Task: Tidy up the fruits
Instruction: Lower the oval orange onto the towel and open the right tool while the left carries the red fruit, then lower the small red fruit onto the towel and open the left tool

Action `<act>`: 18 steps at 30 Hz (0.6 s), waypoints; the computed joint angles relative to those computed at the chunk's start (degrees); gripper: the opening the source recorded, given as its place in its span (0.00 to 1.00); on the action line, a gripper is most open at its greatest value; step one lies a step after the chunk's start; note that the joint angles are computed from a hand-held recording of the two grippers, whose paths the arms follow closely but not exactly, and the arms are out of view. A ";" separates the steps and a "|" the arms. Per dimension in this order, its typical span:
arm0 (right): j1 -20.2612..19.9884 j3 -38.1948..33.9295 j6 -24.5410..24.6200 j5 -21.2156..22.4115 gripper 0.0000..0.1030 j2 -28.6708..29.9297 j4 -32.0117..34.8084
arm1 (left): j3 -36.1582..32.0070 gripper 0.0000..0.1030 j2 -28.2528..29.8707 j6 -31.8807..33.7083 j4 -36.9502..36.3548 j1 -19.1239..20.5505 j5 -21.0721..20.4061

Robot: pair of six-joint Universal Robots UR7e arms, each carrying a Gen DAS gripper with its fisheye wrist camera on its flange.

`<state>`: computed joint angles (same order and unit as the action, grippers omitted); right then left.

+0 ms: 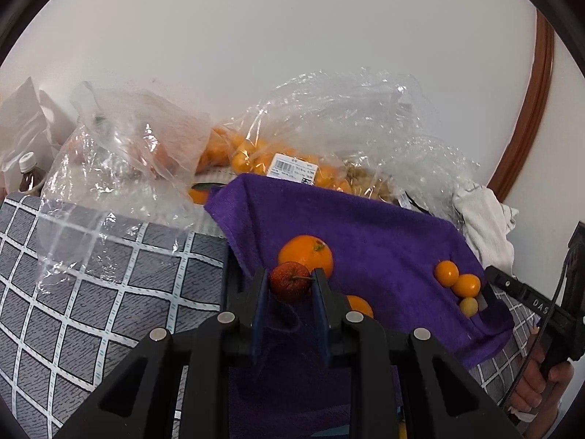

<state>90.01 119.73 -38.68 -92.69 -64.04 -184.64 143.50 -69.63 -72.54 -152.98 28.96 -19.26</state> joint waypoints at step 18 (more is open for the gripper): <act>2.38 3.58 -6.28 -2.29 0.34 0.11 -6.03 | -1.99 0.22 1.27 2.77 1.28 1.78 -4.00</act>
<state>92.39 123.31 -44.96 -94.98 -63.94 -190.67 141.51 -68.36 -69.77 -151.71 30.74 -23.27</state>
